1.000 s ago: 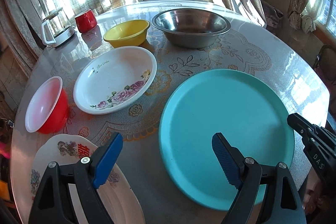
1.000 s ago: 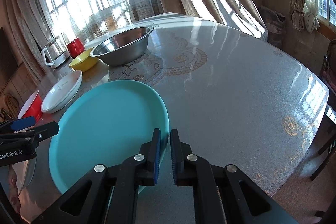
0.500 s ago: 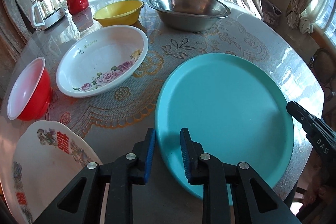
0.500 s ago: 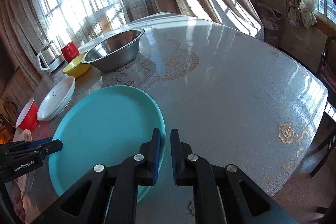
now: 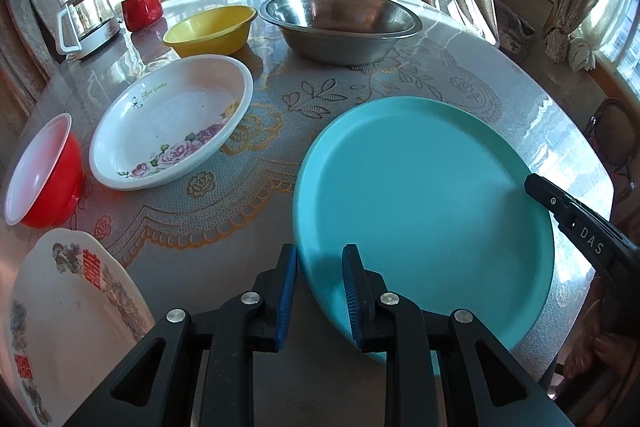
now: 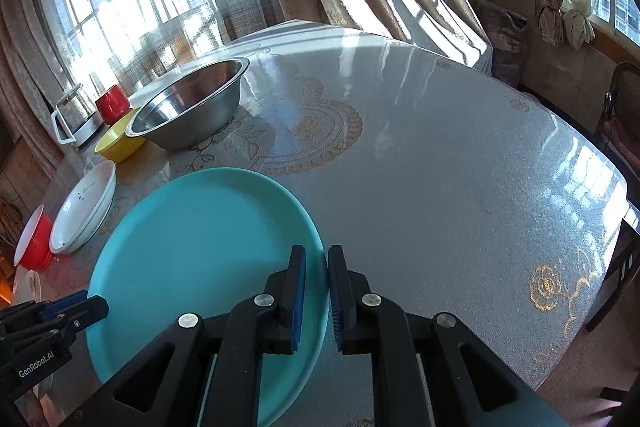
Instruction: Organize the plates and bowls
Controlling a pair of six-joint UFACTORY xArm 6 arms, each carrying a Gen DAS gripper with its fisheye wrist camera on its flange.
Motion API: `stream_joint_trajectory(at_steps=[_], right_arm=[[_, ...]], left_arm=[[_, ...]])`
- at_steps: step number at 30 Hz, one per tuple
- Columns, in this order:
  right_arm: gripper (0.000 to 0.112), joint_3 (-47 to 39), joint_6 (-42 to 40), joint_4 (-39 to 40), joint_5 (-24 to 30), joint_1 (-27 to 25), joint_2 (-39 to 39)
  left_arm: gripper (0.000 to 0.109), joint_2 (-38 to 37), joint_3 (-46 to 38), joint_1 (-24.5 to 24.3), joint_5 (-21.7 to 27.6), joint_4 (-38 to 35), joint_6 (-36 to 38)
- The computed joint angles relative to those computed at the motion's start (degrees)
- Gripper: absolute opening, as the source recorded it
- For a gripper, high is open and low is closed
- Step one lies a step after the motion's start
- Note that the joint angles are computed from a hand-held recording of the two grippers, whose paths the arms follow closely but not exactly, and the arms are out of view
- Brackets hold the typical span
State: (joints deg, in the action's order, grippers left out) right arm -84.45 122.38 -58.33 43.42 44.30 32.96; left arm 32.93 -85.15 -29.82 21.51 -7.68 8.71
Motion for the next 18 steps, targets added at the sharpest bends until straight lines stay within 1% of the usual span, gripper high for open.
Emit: stream_joint_trajectory(at_steps=[1, 2, 3, 4, 5, 6, 7, 8, 11, 15, 18], right_arm=[[0.013, 0.1, 0.9, -0.3, -0.2, 0.0, 0.0], [0.019, 0.3, 2.1, -0.8, -1.0, -0.1, 0.0], [0.022, 0.9, 4.2, -2.3, -1.9, -0.2, -0.3], [0.029, 1.1, 5.0, -2.7, -1.8, 0.0, -0.4], [0.033, 1.0, 5.1, -2.3, -1.1, 0.3, -0.4], [0.033, 1.1, 5.1, -2.0, -0.4, 0.6, -0.5], [0.033, 1.2, 5.2, -2.0, -0.1, 0.8, -0.5], [0.033, 1.3, 5.6, -2.1, 0.1, 1.0, -0.6], [0.034, 1.8, 6.7, -1.7, 0.9, 1.7, -1.0], [0.035, 2.2, 7.9, -1.2, 1.3, 2.3, -1.4], [0.035, 1.9, 7.3, -0.4, 2.0, 2.8, -1.3]], left_arm=[[0.024, 0.0, 0.1, 0.0, -0.1, -0.9, 0.7], [0.024, -0.1, 0.1, 0.0, 0.1, -2.3, 1.7], [0.024, 0.0, 0.0, 0.1, 0.3, -3.7, 2.5], [0.025, -0.1, 0.1, 0.2, 0.3, -4.8, 3.1], [0.026, -0.2, 0.2, 0.3, 0.4, -5.0, 3.0], [0.028, -0.4, 0.4, 0.4, 0.4, -5.2, 2.9], [0.032, -0.6, 0.8, 0.4, 0.1, -5.5, 3.1], [0.039, -0.9, 1.3, 0.5, -0.2, -5.8, 3.2], [0.051, -2.4, 3.5, 0.6, -2.5, -7.9, 4.9], [0.054, -4.4, 6.6, 0.5, -4.9, -11.4, 8.6], [0.056, -5.7, 8.4, 0.4, -5.7, -15.3, 12.3]])
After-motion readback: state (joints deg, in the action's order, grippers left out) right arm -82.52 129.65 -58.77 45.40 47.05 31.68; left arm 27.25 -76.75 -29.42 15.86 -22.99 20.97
